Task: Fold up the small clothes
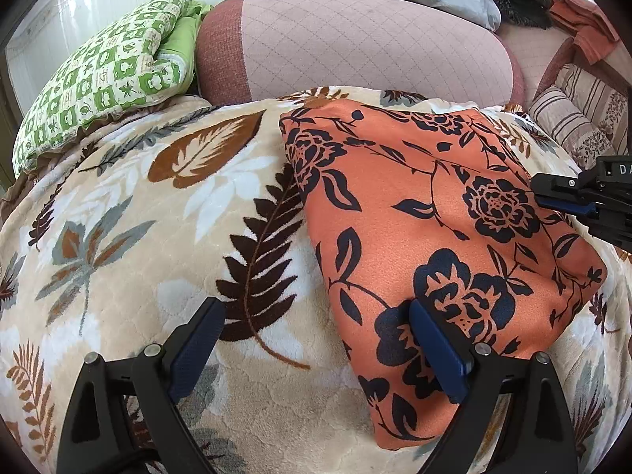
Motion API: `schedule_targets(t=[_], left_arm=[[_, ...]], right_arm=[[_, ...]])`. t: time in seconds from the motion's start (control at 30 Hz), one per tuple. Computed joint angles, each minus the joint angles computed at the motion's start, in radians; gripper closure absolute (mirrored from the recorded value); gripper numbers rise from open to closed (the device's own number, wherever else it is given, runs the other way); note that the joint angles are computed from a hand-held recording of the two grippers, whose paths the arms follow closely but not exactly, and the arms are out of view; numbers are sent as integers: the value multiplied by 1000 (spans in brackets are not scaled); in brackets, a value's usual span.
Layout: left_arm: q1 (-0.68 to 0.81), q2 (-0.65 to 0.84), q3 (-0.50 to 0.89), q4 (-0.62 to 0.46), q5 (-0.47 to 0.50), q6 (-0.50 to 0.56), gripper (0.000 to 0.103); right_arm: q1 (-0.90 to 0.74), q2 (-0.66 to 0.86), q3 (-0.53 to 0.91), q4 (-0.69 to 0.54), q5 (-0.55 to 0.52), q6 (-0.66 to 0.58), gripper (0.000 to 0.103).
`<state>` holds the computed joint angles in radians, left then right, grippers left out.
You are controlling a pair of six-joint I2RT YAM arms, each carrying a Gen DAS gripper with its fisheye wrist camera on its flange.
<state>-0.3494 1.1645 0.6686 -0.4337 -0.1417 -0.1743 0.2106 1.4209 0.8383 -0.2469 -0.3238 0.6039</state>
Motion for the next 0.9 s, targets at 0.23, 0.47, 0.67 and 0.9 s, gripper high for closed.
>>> schedule_targets(t=[0.23, 0.47, 0.67, 0.9], left_arm=[[-3, 7, 0, 7, -4, 1, 7], [2, 7, 3, 3, 7, 0, 7], [7, 9, 5, 2, 14, 3, 7], [6, 9, 5, 2, 14, 3, 7]], right_arm=[[-52, -50, -51, 47, -37, 25, 29], [-109, -68, -54, 17, -48, -6, 29], [-150, -69, -65, 8, -69, -13, 29], [-154, -59, -61, -1, -78, -21, 29]])
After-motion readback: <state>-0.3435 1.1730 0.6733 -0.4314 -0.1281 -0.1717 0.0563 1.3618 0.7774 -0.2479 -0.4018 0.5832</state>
